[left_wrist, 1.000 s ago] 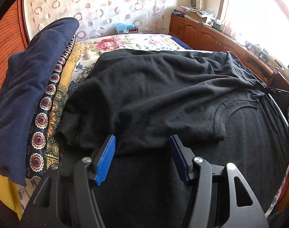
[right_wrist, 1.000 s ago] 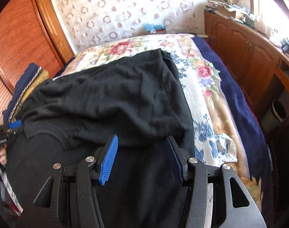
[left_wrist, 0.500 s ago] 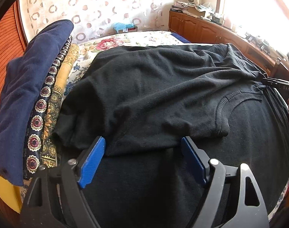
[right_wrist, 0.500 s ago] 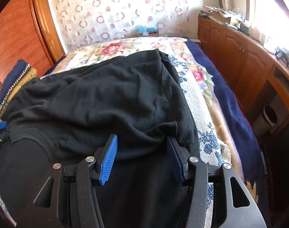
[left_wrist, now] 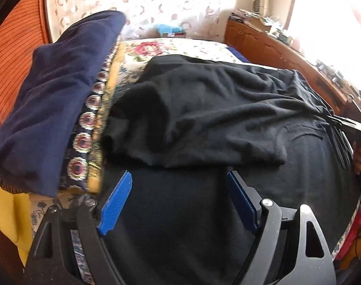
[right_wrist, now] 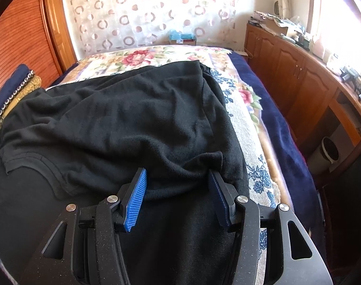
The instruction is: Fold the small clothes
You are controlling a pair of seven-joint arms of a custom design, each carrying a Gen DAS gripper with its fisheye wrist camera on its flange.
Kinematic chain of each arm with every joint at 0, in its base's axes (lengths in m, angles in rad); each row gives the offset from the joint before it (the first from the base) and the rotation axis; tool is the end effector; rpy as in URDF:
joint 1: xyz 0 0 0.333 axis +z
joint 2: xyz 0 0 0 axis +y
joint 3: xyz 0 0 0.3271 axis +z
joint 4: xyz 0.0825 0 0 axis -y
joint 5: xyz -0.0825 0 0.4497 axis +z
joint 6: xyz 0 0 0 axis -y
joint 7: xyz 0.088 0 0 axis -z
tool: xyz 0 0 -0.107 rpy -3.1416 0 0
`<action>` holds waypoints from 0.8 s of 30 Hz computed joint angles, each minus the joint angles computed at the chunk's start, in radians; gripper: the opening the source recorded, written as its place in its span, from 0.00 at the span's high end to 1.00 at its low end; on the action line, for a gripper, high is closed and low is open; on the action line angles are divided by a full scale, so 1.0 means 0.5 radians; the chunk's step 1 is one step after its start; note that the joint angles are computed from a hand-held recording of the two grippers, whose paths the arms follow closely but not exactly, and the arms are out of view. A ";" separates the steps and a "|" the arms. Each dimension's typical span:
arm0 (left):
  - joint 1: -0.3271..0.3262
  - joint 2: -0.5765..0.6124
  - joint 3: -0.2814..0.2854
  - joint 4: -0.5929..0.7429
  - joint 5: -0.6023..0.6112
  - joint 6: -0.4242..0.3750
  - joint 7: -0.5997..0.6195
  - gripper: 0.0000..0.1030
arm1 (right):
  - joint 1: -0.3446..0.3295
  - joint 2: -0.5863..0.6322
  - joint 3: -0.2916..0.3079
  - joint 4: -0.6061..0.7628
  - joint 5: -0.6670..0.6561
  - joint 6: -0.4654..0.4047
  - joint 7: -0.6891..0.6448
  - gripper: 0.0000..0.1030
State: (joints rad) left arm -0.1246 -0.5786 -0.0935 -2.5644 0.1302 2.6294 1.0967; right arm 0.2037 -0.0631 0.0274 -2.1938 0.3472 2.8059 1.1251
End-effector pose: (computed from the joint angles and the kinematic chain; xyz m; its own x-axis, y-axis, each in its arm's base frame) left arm 0.4577 -0.1068 0.5118 0.1214 -0.9857 0.1166 -0.7839 -0.1673 -0.5979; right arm 0.6078 0.1265 0.4648 0.3823 -0.9240 -0.0096 -0.7085 -0.2864 -0.6450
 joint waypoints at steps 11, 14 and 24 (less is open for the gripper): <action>-0.012 0.066 0.094 0.031 -0.220 0.069 -0.002 0.29 | -0.003 -0.002 0.008 -0.010 -0.093 0.017 0.067 0.48; -0.003 0.106 0.086 0.063 -0.230 0.080 -0.014 0.30 | -0.002 0.006 0.010 -0.006 -0.117 0.023 0.088 0.48; 0.059 0.112 0.036 0.069 -0.125 0.073 -0.113 0.80 | 0.001 0.003 0.009 -0.009 -0.128 0.024 0.099 0.48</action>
State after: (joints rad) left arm -0.0953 -0.5227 -0.0754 -2.5301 0.0677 2.6657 1.0402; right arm 0.2044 -0.0618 0.0320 -2.1984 0.2835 2.8180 1.1746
